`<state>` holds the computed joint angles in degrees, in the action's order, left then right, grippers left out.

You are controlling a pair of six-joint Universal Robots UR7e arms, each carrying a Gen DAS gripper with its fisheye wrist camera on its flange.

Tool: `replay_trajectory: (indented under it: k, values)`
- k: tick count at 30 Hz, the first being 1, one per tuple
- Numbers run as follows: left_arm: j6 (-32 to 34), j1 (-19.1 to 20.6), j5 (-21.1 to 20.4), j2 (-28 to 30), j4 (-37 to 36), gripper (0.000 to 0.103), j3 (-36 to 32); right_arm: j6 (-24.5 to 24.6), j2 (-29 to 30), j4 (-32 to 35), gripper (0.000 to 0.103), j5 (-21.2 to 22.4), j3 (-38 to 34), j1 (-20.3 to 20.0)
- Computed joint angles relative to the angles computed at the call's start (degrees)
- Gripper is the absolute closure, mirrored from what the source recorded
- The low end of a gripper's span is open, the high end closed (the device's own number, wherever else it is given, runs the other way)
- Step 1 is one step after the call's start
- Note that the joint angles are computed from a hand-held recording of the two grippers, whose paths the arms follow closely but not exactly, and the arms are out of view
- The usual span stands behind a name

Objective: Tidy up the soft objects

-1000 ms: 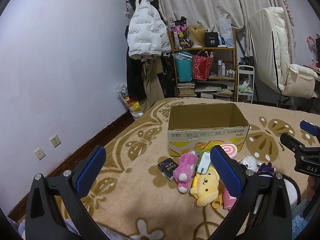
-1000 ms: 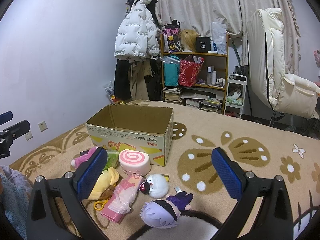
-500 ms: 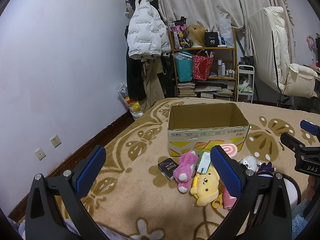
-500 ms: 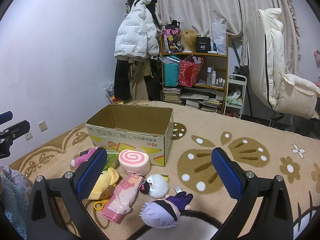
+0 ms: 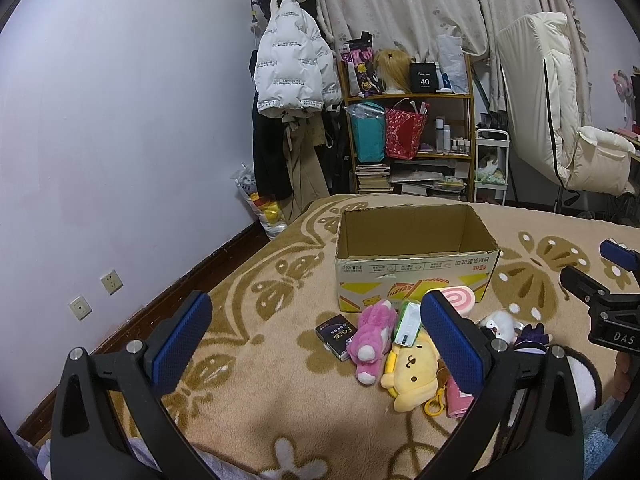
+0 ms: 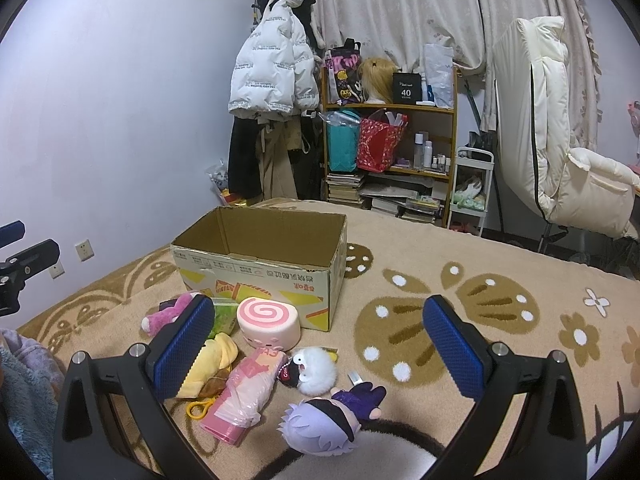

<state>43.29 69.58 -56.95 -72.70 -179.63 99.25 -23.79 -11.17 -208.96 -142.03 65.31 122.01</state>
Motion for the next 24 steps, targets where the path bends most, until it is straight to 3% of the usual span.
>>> replay_trajectory:
  k: [18,24]
  values:
    - [-0.16,0.55,-0.11,-0.26,-0.11,0.000,0.40,-0.18,-0.10,-0.32,0.000,0.21,0.30,0.11]
    - [-0.66,0.37,0.55,-0.32,1.36,0.000,0.11,1.34,-0.30,2.35,0.000,-0.03,-0.33,0.76]
